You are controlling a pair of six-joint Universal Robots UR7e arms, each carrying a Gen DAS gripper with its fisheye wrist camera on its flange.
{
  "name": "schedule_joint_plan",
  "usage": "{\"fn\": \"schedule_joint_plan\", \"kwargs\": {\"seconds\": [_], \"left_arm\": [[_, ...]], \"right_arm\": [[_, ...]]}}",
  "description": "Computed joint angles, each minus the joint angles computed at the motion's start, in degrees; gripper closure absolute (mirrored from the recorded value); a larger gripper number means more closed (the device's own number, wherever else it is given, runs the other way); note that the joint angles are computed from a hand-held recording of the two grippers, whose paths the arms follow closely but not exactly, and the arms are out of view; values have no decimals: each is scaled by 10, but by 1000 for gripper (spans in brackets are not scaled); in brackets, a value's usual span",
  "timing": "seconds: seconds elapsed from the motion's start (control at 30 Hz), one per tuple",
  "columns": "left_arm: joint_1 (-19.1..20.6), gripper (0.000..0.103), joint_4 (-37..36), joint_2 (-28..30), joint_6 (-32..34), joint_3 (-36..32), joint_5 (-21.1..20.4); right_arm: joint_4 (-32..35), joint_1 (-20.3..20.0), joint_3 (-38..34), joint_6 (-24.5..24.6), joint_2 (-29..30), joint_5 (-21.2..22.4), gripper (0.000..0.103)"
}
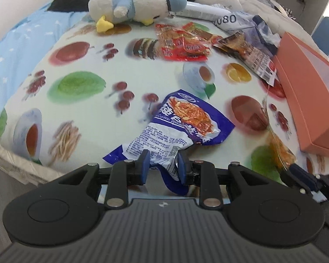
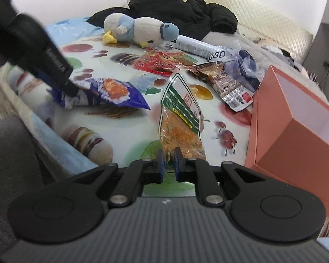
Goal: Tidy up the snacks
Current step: 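Grasp the blue-white spicy strip bag with left tool while right tool grasps green-label bag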
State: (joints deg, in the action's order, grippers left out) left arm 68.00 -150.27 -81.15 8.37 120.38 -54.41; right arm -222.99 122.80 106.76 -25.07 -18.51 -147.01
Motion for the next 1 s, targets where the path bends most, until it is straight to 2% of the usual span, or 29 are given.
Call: {"fn": "schedule_joint_plan", "kwargs": {"seconds": [0.03, 0.1, 0.13, 0.17, 0.23, 0.33, 0.43, 0.53, 0.63, 0.83, 0.93, 1.0], "left_arm": [[2, 65, 10, -5, -3, -2, -10], [7, 52, 26, -10, -3, -8, -28], [8, 43, 29, -12, 3, -10, -35], [7, 34, 25, -14, 8, -10, -34], [5, 29, 19, -13, 18, -11, -29], [10, 24, 22, -8, 48, -25, -46], [15, 20, 23, 7, 87, -40, -50], [20, 20, 19, 25, 124, -52, -54], [30, 20, 36, 41, 142, -69, -75], [40, 20, 32, 78, 154, -85, -64], [44, 20, 31, 89, 165, -89, -64], [45, 20, 28, 96, 169, -89, -61]], "right_arm": [[-2, -1, 3, 6, -3, 4, 88], [-5, -5, 13, 22, -10, 18, 79], [0, -8, 21, 41, -18, 31, 69], [5, -11, 28, 59, -25, 43, 52], [-1, -15, 36, 81, -32, 55, 35], [-31, -19, 42, 85, -36, 75, 30], [-29, -29, 45, 100, -43, 80, 16], [-1, -46, 52, 131, -58, 86, 16], [7, -58, 57, 147, -66, 88, 16], [12, -86, 69, 170, -81, 140, 17], [15, -97, 65, 166, -81, 157, 17], [24, -103, 61, 167, -81, 163, 22]]}}
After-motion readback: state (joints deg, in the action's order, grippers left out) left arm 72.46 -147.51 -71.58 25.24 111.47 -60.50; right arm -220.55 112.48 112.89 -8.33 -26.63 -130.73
